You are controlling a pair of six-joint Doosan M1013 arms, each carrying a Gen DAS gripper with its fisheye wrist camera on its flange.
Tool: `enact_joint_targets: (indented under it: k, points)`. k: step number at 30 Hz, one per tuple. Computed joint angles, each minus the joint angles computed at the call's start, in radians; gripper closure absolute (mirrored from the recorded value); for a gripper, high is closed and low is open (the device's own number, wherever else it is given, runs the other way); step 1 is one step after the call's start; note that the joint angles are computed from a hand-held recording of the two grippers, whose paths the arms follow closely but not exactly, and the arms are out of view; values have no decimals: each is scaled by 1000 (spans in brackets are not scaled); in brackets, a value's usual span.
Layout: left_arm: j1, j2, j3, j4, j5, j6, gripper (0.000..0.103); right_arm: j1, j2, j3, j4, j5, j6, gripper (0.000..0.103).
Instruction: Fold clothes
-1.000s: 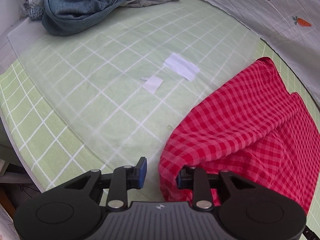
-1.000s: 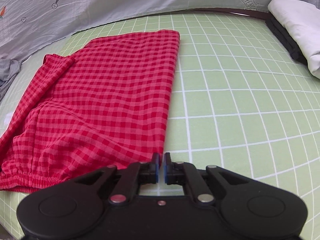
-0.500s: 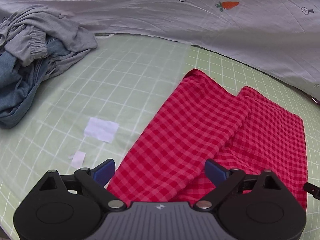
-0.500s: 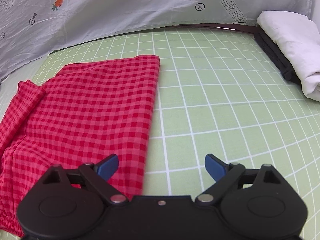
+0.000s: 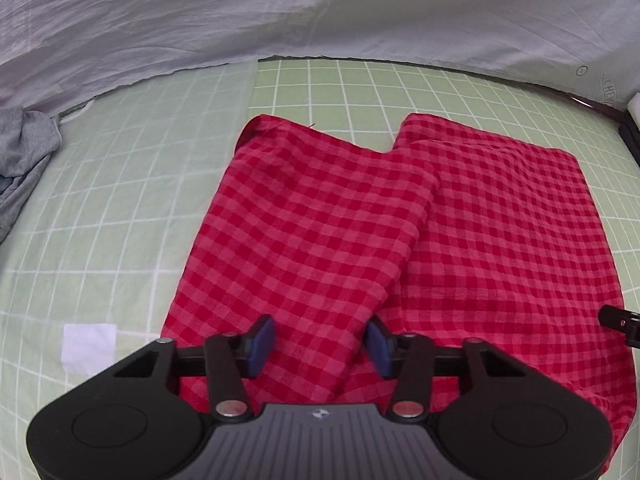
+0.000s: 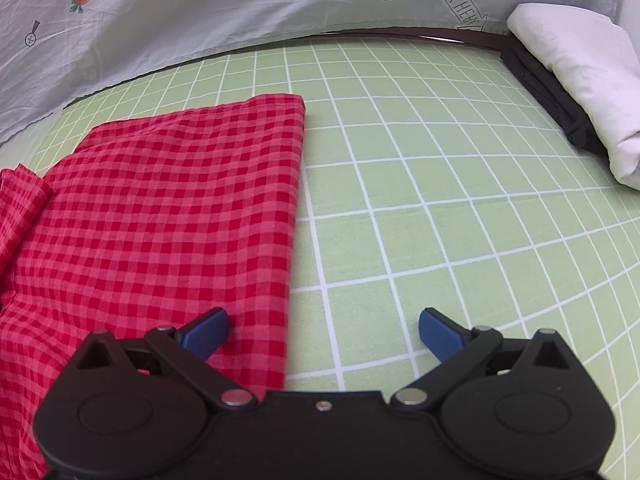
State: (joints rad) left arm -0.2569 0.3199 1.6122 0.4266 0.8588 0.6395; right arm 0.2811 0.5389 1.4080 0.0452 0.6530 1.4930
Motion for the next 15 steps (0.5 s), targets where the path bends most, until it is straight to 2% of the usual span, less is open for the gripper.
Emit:
enact_joint_targets:
  k: [1, 2, 5, 9, 12, 15]
  points:
    - [5, -3, 5, 4, -3, -27, 92, 0, 1, -2, 1, 3, -4, 0]
    - [14, -14, 18, 8, -21, -77, 97, -1, 1, -2, 5, 3, -13, 0]
    - [31, -55, 61, 106, -32, -300, 98, -4, 1, -2, 17, 4, -36, 0]
    - [52, -100, 103, 260, 76, -565, 99, -7, 1, -1, 31, 4, -60, 0]
    - [98, -123, 120, 255, 175, -718, 99, -8, 2, -3, 35, 6, -69, 0]
    - [130, -137, 134, 229, 243, -787, 96, -8, 3, -5, 35, 11, -71, 0]
